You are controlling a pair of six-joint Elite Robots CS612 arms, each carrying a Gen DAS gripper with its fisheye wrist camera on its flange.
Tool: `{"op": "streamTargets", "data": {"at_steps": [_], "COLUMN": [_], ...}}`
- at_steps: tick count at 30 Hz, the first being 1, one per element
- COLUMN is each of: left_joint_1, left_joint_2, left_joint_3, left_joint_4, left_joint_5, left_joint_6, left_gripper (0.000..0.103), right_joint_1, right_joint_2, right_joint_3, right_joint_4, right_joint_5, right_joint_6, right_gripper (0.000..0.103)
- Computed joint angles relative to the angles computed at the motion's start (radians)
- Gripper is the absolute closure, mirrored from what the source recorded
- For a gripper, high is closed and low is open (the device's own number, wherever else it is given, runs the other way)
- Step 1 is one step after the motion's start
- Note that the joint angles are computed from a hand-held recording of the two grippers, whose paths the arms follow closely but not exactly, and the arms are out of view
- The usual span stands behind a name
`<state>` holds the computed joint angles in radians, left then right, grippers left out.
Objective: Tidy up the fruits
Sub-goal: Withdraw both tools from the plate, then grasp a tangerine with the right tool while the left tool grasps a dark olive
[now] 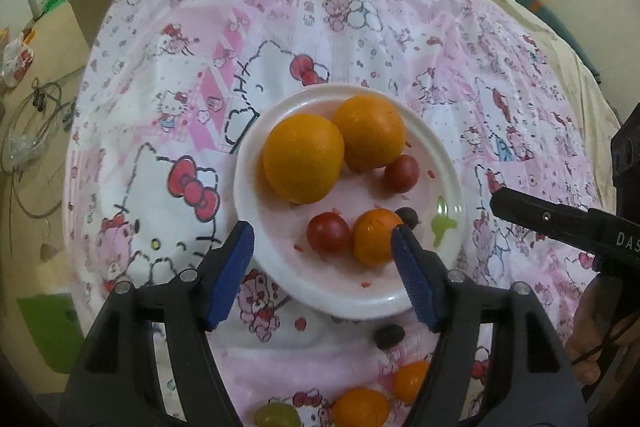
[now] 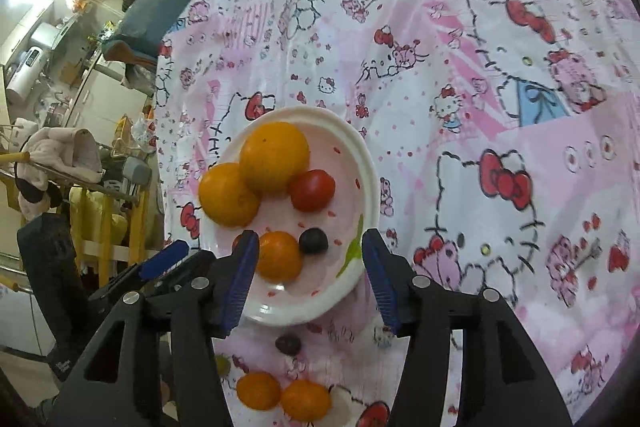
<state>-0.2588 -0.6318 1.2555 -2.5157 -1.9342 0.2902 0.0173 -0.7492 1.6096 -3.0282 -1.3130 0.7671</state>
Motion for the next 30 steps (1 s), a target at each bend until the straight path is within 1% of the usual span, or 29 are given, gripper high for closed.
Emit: {"op": "streamTargets", "data": {"at_steps": [6,8,11,13,14,17,19,22,24,25,29,30], "left_joint_1": [0.010,0.015,0.026,0.030,0.030,0.034,0.035,0.035,0.036,0.037,0.039,0.038], "left_joint_2": [-0.038,-0.047,-0.052,-0.055,-0.056,-0.058,-0.061,-0.061,-0.061,-0.060,-0.057,-0.056], "left_joint_3": [0.050,0.065,0.071,0.074,0.076,0.076,0.080,0.082,0.081,0.080,0.073,0.072], "left_joint_4": [-0.046,-0.063,-0.055,-0.047,-0.044,-0.029,-0.025,-0.027,-0.024,-0.021,-0.004,0.000], "left_joint_5": [0.002,0.002,-0.015,-0.018,-0.015,-0.023,-0.027,-0.025,-0.025,-0.025,-0.022,-0.019], "left_joint_6": [0.038,0.045,0.020,0.008,0.004,-0.013,-0.012,-0.012,-0.014,-0.017,-0.016,-0.013], "left_gripper": [0.035,0.035,0.035,0.035,0.035,0.035,0.035,0.035,0.035,0.035,0.035,0.035], "right_joint_1": [0.013,0.015,0.021,0.033,0.037,0.044,0.047,0.049,0.054,0.059,0.072,0.075], "right_joint_2": [-0.045,-0.058,-0.071,-0.078,-0.078,-0.068,-0.056,-0.030,-0.019,-0.011,0.005,0.009], "right_joint_3": [0.059,0.077,0.096,0.098,0.099,0.096,0.093,0.092,0.081,0.070,0.035,0.028], "right_joint_4": [-0.015,-0.022,-0.011,0.040,0.059,0.107,0.126,0.106,0.129,0.140,0.203,0.224], "right_joint_5": [-0.017,-0.012,-0.005,-0.037,-0.038,0.007,0.066,0.168,0.187,0.194,0.170,0.157], "right_joint_6": [0.012,0.021,0.022,0.004,-0.001,-0.006,0.001,0.039,0.048,0.035,0.002,-0.007], "right_gripper": [0.045,0.045,0.045,0.040,0.040,0.040,0.040,0.041,0.042,0.045,0.048,0.052]}}
